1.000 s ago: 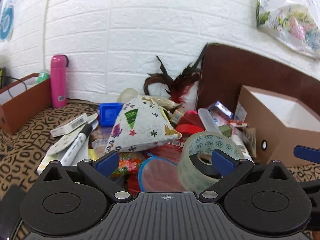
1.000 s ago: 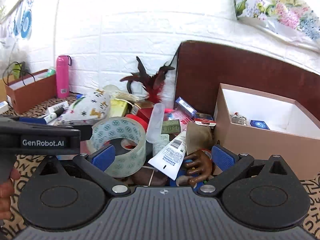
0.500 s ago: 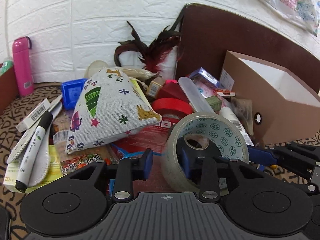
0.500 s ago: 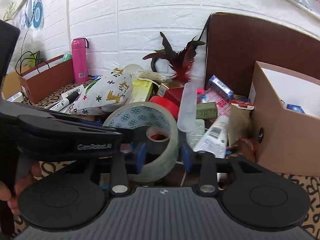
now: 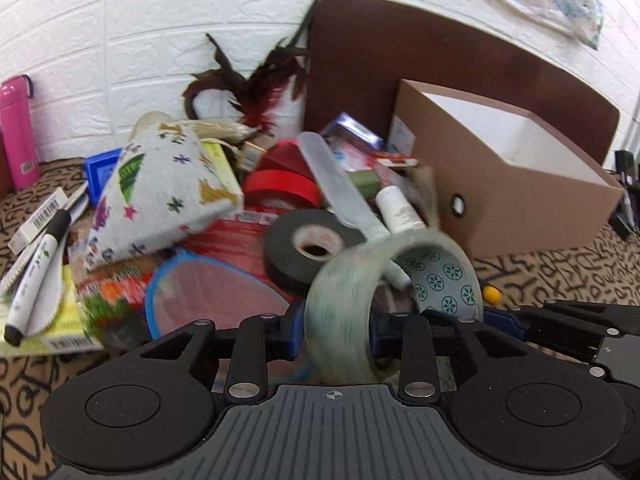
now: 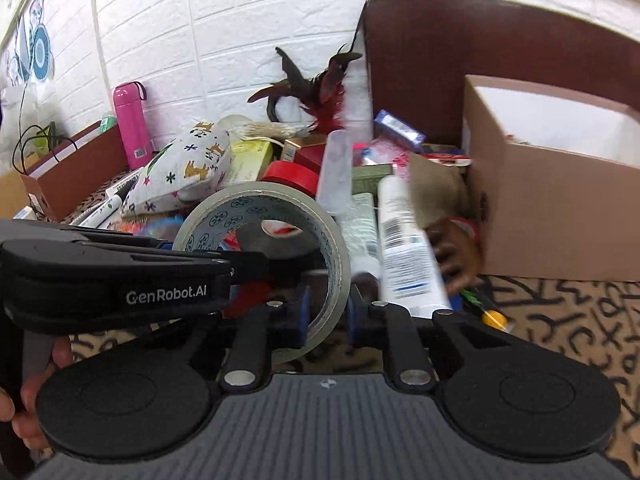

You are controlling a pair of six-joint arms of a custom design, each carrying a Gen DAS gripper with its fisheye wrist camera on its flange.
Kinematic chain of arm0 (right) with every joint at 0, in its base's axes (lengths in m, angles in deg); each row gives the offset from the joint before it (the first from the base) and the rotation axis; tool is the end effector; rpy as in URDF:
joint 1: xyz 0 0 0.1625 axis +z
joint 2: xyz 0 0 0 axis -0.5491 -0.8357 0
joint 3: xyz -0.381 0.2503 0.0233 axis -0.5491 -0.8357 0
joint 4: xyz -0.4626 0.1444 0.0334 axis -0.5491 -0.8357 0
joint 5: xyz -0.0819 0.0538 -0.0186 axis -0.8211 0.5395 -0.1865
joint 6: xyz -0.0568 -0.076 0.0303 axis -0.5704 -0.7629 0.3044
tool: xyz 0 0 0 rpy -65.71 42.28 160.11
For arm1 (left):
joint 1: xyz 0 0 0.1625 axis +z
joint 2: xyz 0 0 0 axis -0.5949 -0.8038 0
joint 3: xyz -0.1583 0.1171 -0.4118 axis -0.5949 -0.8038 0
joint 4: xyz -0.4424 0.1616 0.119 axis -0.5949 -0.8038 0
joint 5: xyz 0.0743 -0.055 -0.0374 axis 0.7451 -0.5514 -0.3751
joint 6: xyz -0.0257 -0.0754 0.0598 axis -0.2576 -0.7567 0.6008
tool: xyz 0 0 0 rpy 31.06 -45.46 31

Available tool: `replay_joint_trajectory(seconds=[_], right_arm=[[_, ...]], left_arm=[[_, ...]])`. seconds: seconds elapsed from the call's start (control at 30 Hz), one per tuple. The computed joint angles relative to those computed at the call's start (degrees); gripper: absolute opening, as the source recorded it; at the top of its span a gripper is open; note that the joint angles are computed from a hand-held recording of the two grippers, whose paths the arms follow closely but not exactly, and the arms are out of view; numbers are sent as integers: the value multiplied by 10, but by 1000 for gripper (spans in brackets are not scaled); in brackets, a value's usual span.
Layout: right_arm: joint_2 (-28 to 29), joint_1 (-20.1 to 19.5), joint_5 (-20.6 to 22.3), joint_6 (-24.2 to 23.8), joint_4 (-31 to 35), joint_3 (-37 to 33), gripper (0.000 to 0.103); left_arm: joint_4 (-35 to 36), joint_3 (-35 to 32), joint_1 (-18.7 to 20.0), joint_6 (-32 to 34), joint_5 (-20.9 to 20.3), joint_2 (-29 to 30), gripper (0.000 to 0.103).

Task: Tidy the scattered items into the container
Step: 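Carry the clear tape roll into the cardboard box and release it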

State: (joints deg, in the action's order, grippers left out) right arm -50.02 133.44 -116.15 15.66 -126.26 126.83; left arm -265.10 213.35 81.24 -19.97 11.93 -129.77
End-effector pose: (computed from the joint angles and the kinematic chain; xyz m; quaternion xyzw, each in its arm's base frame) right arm 0.2148 -0.5237 0.0662 0.3828 -0.8601 0.3012 0.1514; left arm -0.1782 -0.4875 0.1380 0.0902 0.8429 -0.4145 0.3311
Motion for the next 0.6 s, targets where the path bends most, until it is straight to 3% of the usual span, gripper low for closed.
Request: replay_joint_trajectory(seconds=[0.07,0.27,0.6], right_arm=[[-17,-8,7,0,-6,16,10],[-60,-27,12,-5,-33,49,10],[-119,-49,63,-17,-73,54,10]], left_arm=[[19,-1,-11,-7,-1,7,30],[-5,-20,-38,9,3,47,25],[-114,-118,-60,188,2,118,25]])
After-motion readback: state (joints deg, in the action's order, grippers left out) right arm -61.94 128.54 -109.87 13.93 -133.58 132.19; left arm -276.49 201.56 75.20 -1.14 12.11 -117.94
